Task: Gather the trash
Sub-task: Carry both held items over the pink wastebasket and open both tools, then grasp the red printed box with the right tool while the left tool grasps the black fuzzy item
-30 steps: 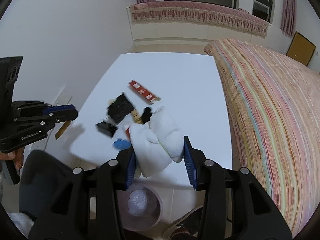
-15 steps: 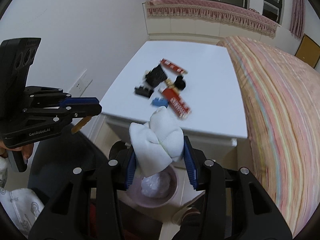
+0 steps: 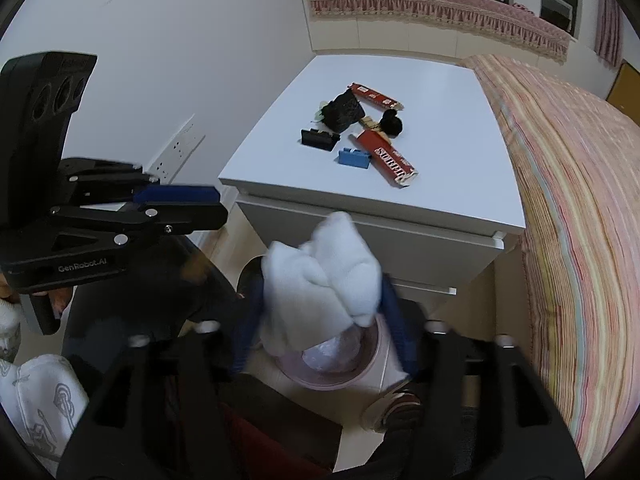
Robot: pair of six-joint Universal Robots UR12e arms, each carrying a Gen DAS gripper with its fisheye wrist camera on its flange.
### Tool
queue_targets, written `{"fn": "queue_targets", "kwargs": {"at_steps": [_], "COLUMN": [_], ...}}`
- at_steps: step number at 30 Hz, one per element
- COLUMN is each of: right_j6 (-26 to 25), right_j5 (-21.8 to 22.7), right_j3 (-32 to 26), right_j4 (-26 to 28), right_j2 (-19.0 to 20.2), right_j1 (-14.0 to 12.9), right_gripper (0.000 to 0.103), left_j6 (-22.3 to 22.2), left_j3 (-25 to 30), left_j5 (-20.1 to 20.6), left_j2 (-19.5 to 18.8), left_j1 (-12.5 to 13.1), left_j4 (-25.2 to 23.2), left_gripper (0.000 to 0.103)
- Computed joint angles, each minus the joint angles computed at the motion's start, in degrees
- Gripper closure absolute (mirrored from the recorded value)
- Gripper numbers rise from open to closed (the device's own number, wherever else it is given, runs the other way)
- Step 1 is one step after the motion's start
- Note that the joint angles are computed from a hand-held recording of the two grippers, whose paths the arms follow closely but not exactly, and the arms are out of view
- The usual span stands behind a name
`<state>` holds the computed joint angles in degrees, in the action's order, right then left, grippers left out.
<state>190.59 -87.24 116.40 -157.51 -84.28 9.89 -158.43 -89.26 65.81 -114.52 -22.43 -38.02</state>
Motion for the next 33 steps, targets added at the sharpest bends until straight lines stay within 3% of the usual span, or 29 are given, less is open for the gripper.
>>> {"fn": "queue_targets", "kwargs": {"at_steps": [1, 2, 7, 23, 33], "right_j6": [0.0, 0.1, 0.5, 1.3, -1.4], "right_j5": [-0.2, -0.4, -0.3, -0.4, -0.3], "right_j3": [0.1, 0.1, 0.1, -0.3, -2.5], "right_j4": [-0.1, 0.2, 0.7, 0.7, 1.0], "right_j2": [0.0, 0.0, 0.1, 0.6, 1.6], "right_j1": [0.1, 0.0, -0.3, -0.8, -2.2], "right_gripper": [0.015, 0.011, 0.006, 0.005, 0.005], "left_j6": [-0.6, -1.4, -3.2, -3.3, -4.5], "left_j3": [-0.2, -0.5, -0.6, 0.3, 3.9], "left_j5": [-0.1, -0.1, 1.9, 3.3, 3.2], "left_j2": [0.0, 0.1, 0.0, -0.6, -2.5], "left_j1": [0.1, 0.2, 0.4, 0.5, 0.6], "left_j4": [0.8, 1.9, 3.4, 3.4, 3.4], "left_gripper": [0.029, 0.019, 0.008, 0.008, 0.008]}}
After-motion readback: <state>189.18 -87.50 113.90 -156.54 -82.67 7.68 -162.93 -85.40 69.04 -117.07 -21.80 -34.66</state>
